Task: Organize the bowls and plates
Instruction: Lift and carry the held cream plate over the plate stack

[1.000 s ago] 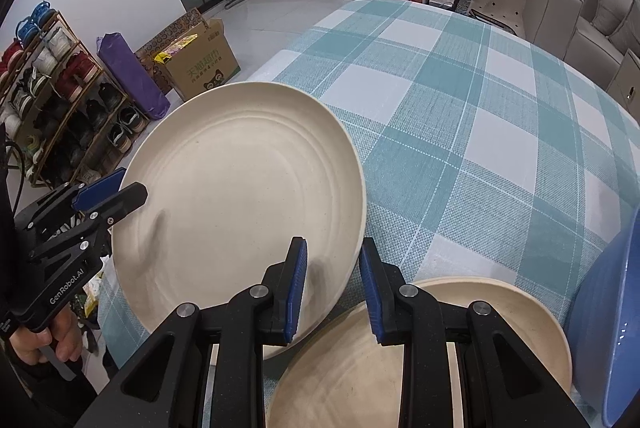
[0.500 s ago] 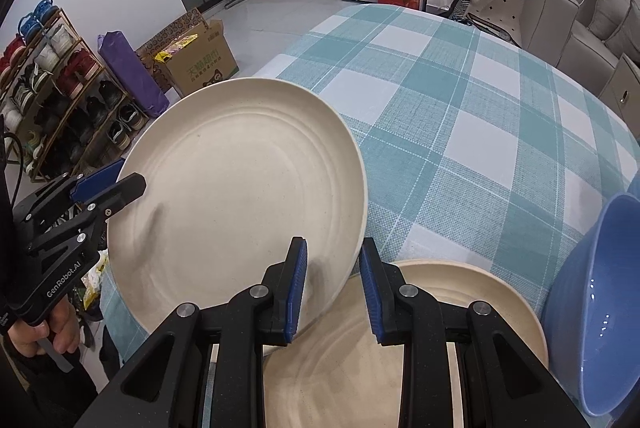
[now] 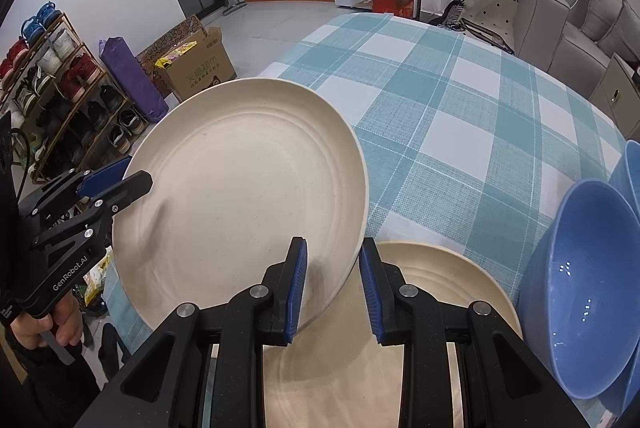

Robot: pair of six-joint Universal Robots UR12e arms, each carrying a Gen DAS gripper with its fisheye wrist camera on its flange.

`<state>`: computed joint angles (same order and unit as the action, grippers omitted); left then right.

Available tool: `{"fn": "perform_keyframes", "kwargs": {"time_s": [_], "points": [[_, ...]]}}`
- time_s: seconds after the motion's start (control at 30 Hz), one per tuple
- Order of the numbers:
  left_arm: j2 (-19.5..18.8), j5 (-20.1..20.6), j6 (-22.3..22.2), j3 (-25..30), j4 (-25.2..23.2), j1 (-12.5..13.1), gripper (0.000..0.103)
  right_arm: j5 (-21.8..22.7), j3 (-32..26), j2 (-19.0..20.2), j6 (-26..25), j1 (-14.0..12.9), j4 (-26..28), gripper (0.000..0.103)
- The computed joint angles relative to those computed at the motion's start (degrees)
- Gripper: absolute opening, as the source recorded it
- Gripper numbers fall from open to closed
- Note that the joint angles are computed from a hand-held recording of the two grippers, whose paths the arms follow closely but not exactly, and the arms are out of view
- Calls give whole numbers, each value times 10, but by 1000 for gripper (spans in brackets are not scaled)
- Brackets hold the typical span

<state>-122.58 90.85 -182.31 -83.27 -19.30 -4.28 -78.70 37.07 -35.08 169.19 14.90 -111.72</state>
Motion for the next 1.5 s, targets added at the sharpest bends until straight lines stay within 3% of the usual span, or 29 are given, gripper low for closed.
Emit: {"fn": "perform_keyframes", "kwargs": {"time_s": [0.6, 1.5], "points": [[-3, -19, 29, 6, -4, -16, 29, -5, 107, -67, -2, -16, -56, 28], [-7, -30, 70, 11, -11, -37, 29, -15, 210, -126, 12, -34, -111, 28]]}}
